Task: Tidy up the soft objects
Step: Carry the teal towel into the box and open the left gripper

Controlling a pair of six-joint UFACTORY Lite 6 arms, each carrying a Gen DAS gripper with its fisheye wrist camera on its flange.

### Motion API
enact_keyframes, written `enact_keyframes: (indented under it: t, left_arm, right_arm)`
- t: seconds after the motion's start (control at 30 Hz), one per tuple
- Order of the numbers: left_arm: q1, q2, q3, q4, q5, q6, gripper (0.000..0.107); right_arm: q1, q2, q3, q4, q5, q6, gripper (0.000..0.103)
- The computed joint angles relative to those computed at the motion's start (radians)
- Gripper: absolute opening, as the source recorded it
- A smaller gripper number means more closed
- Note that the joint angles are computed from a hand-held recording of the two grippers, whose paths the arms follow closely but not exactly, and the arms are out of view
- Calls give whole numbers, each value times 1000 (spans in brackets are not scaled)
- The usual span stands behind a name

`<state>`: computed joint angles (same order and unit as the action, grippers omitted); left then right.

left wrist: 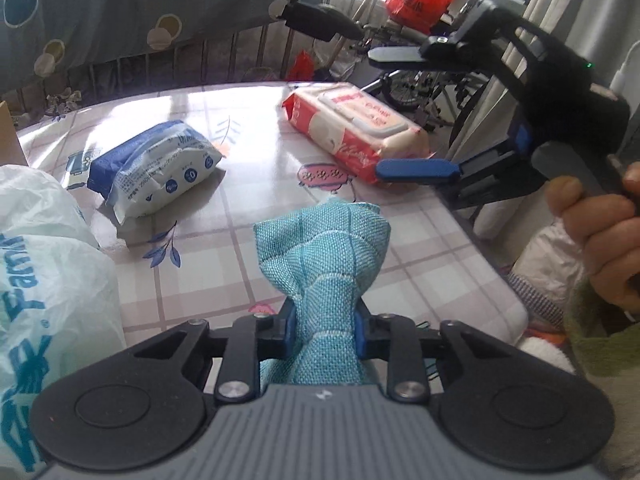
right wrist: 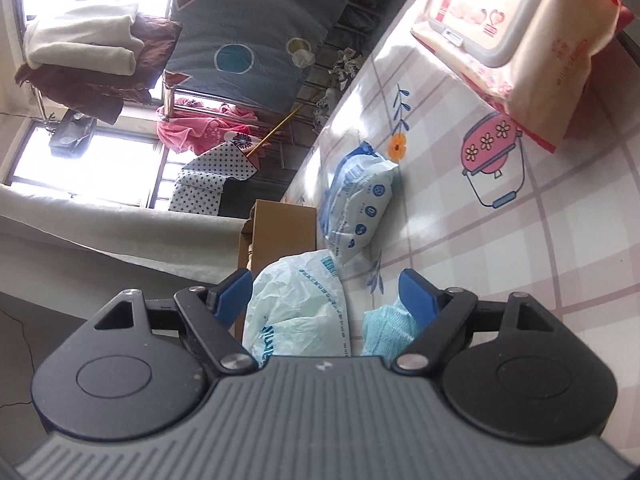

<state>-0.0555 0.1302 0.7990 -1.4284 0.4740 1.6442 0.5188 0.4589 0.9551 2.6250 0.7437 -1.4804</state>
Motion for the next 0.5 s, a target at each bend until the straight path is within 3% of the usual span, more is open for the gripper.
enact_keyframes:
  t: [0.17, 0.33, 0.4, 0.5]
  left_arm:
    - [258, -219, -32, 114, 240, -73, 27]
    - [643, -263, 136, 173, 458, -95, 28]
    - [760, -200, 253, 183, 490, -100, 28]
    - [842, -48, 443, 226, 450, -137, 28]
  right_arm:
    - [32, -95, 63, -14, -155, 7, 81]
    - [92, -20, 314, -136, -300, 115, 81]
    - [111, 30, 412, -199, -329, 172, 81]
    - [133, 121, 553, -320, -371, 295, 81]
